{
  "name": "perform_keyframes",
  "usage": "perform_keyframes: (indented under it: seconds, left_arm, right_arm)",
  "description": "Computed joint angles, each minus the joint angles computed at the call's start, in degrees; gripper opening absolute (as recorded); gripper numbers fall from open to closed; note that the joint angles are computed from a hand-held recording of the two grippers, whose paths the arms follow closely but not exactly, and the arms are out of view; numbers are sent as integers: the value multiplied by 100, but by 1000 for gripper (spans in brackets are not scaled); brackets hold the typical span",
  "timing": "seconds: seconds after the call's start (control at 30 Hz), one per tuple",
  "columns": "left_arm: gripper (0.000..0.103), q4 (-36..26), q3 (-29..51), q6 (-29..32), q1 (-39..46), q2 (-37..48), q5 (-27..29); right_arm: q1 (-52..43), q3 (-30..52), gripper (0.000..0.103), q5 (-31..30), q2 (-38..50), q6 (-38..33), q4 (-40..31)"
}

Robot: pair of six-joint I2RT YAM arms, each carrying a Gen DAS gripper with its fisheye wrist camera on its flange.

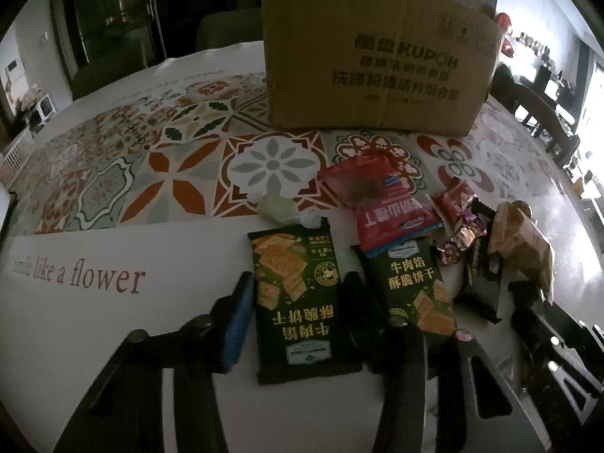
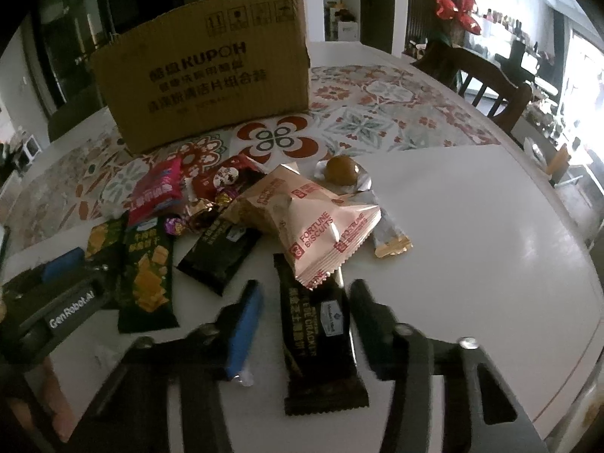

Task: Organize snacks
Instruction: 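Grasp the green cracker packet with the left tool while the right tool grasps the dark chocolate bar, then carry the green packet and chocolate bar into the cardboard box with both tools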

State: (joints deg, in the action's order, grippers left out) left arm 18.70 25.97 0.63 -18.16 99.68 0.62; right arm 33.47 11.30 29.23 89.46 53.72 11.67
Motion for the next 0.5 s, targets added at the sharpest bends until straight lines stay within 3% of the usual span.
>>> perform_keyframes:
  seconds: [0.13,0.5]
  left_arm:
    - [45,18,-54,42,-11,-48,40]
    - [45,-362,-618,256,-17,-1368,126]
  right_arm:
    - [-62,-84,31,-45,-96,-78,70]
    - [391,-265,31,195,-1050,31,-413]
